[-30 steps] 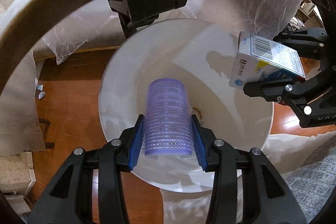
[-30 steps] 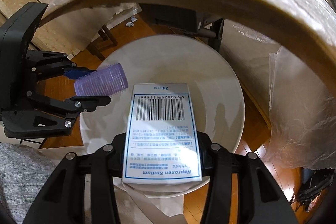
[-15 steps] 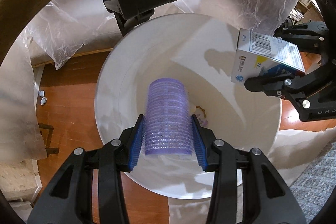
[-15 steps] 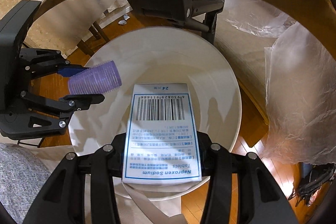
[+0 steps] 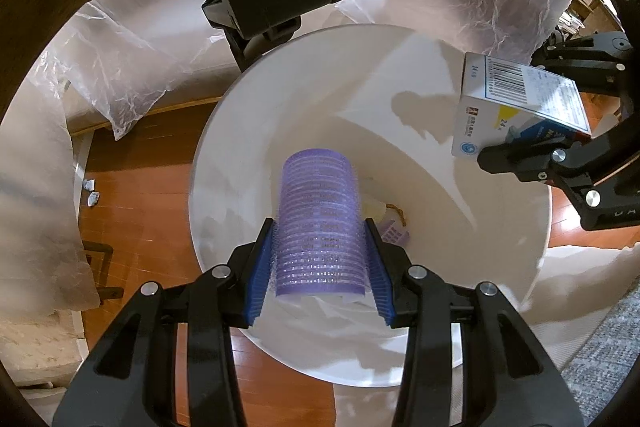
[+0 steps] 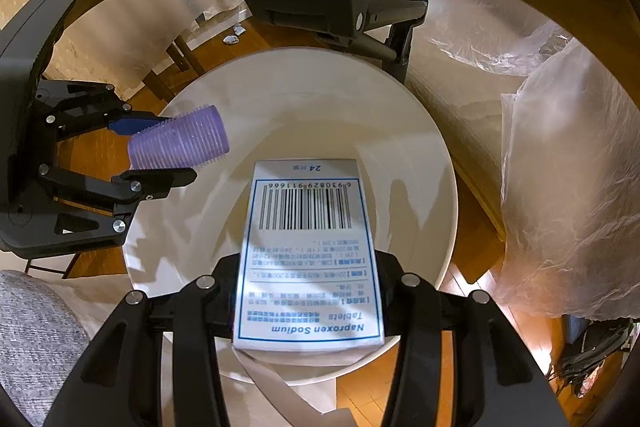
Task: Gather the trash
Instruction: 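Open both tools to drop the roller and box into the bin, then grasp the blue cloth bag with the left tool while the right tool grasps the cream cloth bundle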
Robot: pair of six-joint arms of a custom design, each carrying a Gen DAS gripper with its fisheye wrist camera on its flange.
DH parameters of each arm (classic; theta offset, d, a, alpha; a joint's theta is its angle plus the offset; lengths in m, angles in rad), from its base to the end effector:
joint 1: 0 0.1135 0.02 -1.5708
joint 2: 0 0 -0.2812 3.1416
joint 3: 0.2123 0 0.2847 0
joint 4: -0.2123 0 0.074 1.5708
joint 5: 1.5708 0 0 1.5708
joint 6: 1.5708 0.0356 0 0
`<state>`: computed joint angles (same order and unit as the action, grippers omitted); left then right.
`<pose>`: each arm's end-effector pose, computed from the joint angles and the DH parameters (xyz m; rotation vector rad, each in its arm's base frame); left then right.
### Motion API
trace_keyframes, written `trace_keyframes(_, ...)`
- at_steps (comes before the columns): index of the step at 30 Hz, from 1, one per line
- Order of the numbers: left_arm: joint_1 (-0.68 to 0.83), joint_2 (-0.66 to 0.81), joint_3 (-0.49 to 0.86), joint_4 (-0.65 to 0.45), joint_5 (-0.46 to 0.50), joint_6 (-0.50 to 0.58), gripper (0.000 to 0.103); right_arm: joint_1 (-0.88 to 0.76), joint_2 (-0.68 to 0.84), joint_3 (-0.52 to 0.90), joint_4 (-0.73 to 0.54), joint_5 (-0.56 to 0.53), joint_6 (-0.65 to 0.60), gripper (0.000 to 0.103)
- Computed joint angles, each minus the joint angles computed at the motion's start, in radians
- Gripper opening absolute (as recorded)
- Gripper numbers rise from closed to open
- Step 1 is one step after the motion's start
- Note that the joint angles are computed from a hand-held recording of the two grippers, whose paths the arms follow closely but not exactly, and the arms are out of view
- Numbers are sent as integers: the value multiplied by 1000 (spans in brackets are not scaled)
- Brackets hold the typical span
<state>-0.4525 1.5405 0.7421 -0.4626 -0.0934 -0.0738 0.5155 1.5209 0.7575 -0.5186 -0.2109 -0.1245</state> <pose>0.2551 -0.1203 0.1329 0.5103 2.7720 0.0127 0.2395 0.1443 0.1410 -0.9465 2.7155 0.3798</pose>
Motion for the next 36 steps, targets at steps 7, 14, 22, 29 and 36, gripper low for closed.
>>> trace_keyframes(7, 14, 1, -5, 8, -1, 8, 45, 5, -1, -5, 9, 4, -4, 46)
trace_keyframes(14, 23, -42, -25, 33, 9, -9, 81, 1, -78, -42, 34, 5, 13, 85)
trace_keyframes(22, 24, -226, -27, -111, -1, -14, 81, -71, -306, 4, -154, -36, -28, 85)
trace_keyframes(29, 134, -494, 112, -263, 109, 44, 98, -44, -443, 97, -98, 37, 25, 97)
trace_keyframes(36, 292, -258, 358, -141, 113, -11, 101, 43, -241, 166, 62, 135, 31, 98)
